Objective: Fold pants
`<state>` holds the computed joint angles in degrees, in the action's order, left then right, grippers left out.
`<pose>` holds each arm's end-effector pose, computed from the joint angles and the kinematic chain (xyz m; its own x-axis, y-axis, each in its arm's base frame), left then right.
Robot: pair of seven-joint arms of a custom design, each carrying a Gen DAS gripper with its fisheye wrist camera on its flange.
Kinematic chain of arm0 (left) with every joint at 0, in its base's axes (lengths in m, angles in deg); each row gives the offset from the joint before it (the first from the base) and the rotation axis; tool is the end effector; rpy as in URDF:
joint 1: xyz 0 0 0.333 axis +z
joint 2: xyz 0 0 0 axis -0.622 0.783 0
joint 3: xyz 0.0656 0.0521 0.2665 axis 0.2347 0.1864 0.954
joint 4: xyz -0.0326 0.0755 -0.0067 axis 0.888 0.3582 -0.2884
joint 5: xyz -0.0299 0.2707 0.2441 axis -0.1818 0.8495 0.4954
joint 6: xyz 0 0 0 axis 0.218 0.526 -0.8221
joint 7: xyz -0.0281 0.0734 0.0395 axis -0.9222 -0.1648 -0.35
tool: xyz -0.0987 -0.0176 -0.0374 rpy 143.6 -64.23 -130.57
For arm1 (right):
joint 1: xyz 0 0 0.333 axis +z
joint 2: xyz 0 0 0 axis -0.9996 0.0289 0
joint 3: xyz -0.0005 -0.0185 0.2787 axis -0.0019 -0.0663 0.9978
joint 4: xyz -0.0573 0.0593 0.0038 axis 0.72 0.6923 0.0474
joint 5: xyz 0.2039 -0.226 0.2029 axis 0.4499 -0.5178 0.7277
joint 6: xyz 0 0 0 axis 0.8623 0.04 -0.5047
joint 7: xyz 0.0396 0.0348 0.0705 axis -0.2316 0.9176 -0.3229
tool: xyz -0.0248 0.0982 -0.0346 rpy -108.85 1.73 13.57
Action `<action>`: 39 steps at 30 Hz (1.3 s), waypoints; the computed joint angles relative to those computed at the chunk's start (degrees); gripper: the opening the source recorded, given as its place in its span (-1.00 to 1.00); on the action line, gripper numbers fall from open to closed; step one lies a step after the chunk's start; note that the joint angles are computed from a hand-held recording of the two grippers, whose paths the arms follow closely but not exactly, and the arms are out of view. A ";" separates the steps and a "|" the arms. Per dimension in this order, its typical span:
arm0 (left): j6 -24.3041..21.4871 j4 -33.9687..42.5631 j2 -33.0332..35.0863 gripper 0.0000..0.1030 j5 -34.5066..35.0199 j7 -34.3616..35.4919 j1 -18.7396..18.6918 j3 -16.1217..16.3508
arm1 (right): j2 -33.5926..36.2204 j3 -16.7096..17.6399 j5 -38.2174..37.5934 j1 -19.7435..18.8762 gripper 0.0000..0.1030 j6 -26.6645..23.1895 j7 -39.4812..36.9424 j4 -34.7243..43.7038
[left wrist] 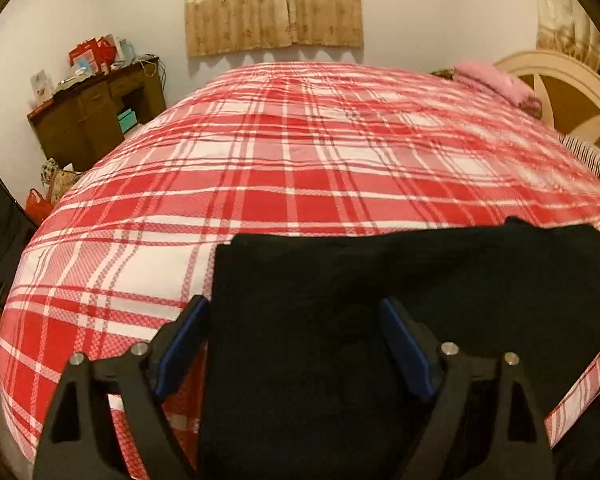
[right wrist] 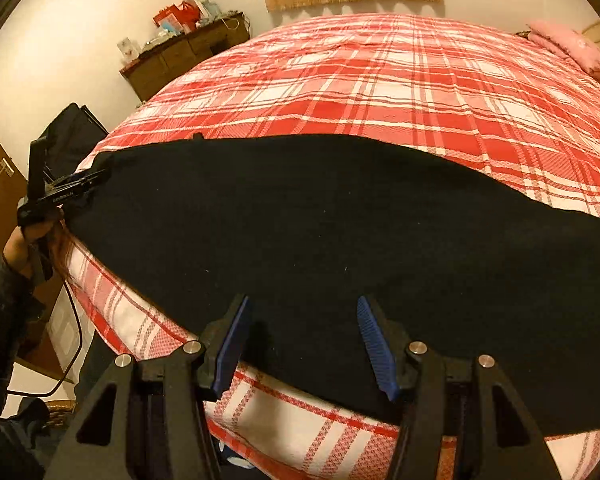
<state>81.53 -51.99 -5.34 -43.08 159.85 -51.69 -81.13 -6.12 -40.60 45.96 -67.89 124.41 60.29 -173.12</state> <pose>0.5905 -0.2193 0.4814 -0.3219 -0.9467 -0.0157 -0.6620 0.2368 -0.7111 0.4604 0.2255 0.4672 0.0723 -0.9733 -0.2177 -0.8210 0.0658 -0.5671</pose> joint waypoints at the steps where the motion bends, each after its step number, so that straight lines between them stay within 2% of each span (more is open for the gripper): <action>1: 0.08 0.11 -0.10 0.72 1.29 -1.14 -0.56 0.55 | -0.14 -0.02 0.11 0.01 0.11 -0.54 -0.04 0.24; 5: 1.40 -1.48 -2.22 0.72 12.35 -11.96 -3.45 4.36 | -3.40 0.91 -4.49 -2.30 0.11 0.95 5.76 -2.13; 8: 2.06 -2.03 -4.13 0.72 24.78 -24.47 -4.90 6.58 | -6.83 1.13 -7.52 -4.35 0.11 2.05 9.16 -4.58; 11: 1.32 -1.97 -5.84 0.74 34.64 -33.98 -5.03 6.66 | -11.79 3.10 -14.46 -8.81 0.11 -0.50 14.69 -6.85; 14: 1.98 -2.40 -7.05 0.84 37.28 -36.66 -3.57 4.72 | -17.44 4.24 -20.02 -12.56 0.11 -4.08 19.47 -9.45; 15: 2.48 -2.55 -7.27 0.85 36.76 -36.65 -3.00 3.78 | -19.36 4.00 -20.97 -13.43 0.11 -5.00 20.64 -10.54; 19: 3.62 -2.27 -6.27 0.89 27.39 -28.04 -1.29 -1.12 | -25.26 1.61 -20.91 -15.40 0.11 -6.98 23.91 -14.57; 21: 3.27 -1.46 -5.11 0.89 24.01 -24.22 -1.86 -2.40 | -27.37 1.60 -21.57 -16.99 0.11 -7.90 25.37 -15.95; 25: -0.34 2.51 -1.48 0.89 20.23 -18.28 -4.87 -3.68 | -30.23 1.13 -22.09 -18.98 0.11 -10.60 26.88 -18.29; 28: -2.12 4.27 0.42 0.89 18.05 -15.76 -7.27 -3.36 | -30.35 -2.28 -19.07 -17.61 0.11 -10.64 25.64 -20.22; 29: -2.76 5.25 1.63 0.90 16.03 -13.83 -7.46 -3.83 | -30.71 -2.80 -19.01 -17.82 0.11 -8.67 25.24 -21.45; 32: -8.01 8.28 4.20 0.90 13.09 -11.88 -9.41 -3.37 | -31.68 -1.57 -18.82 -18.48 0.11 -8.72 24.98 -22.05; 35: -10.15 9.49 5.44 0.90 10.16 -10.09 -9.89 -3.29 | -31.90 -1.66 -18.24 -18.54 0.11 -8.52 24.45 -22.24; 39: -9.65 8.02 4.32 0.90 10.37 -10.70 -10.82 -2.42 | -32.15 -1.36 -17.37 -18.70 0.11 -8.54 24.49 -22.20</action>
<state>71.88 -43.98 -1.03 -32.71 149.15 -62.51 -83.55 -38.27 -41.95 28.58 -86.59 115.87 84.78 -195.32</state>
